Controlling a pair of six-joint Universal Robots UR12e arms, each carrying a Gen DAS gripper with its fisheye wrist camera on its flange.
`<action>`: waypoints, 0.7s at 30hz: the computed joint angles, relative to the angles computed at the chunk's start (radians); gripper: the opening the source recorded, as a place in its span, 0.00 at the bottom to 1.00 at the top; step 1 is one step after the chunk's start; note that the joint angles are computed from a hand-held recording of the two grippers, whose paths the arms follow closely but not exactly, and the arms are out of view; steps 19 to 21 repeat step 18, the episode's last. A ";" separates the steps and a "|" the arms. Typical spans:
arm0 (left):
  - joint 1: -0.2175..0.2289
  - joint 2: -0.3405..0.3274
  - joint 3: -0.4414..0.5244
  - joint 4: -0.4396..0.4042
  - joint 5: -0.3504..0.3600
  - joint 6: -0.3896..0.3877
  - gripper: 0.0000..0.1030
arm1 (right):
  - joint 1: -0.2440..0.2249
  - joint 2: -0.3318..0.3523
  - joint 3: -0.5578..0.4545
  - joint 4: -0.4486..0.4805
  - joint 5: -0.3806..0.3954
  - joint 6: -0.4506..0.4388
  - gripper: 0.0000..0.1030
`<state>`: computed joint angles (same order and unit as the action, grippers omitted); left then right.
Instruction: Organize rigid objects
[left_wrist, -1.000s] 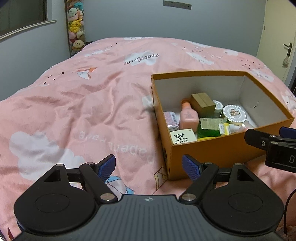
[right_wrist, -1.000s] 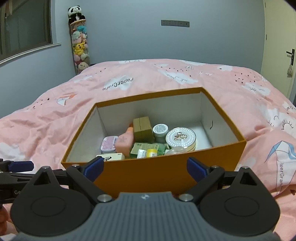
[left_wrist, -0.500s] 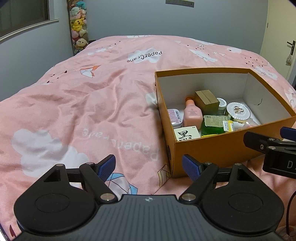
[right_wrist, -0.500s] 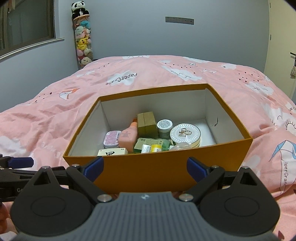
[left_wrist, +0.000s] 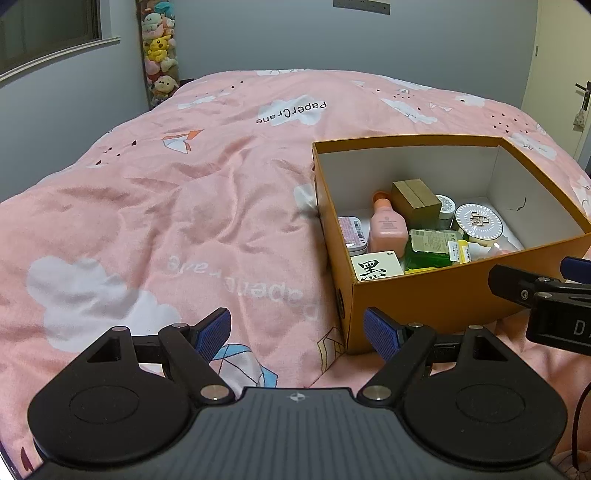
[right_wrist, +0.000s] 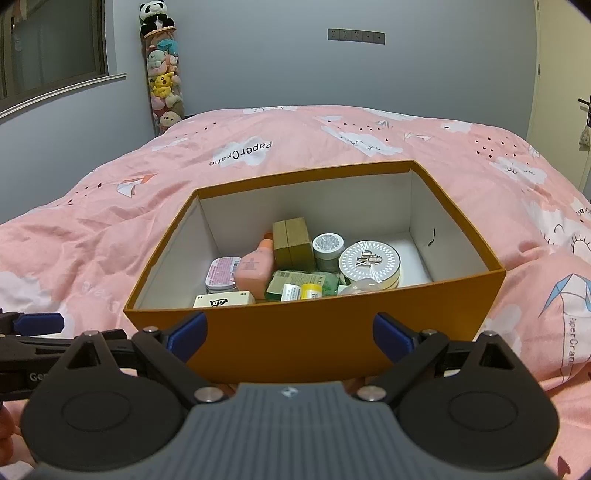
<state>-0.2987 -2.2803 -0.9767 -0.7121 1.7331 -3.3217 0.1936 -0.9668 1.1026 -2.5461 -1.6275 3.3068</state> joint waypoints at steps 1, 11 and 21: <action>0.000 0.000 0.000 0.000 0.000 0.001 0.93 | 0.000 0.000 0.000 0.000 0.000 0.000 0.92; -0.001 0.001 0.000 -0.004 0.001 -0.001 0.93 | 0.000 0.001 -0.002 0.011 0.004 0.002 0.92; 0.000 0.000 0.004 -0.010 0.000 0.008 0.93 | -0.002 0.000 -0.001 0.014 0.010 0.008 0.92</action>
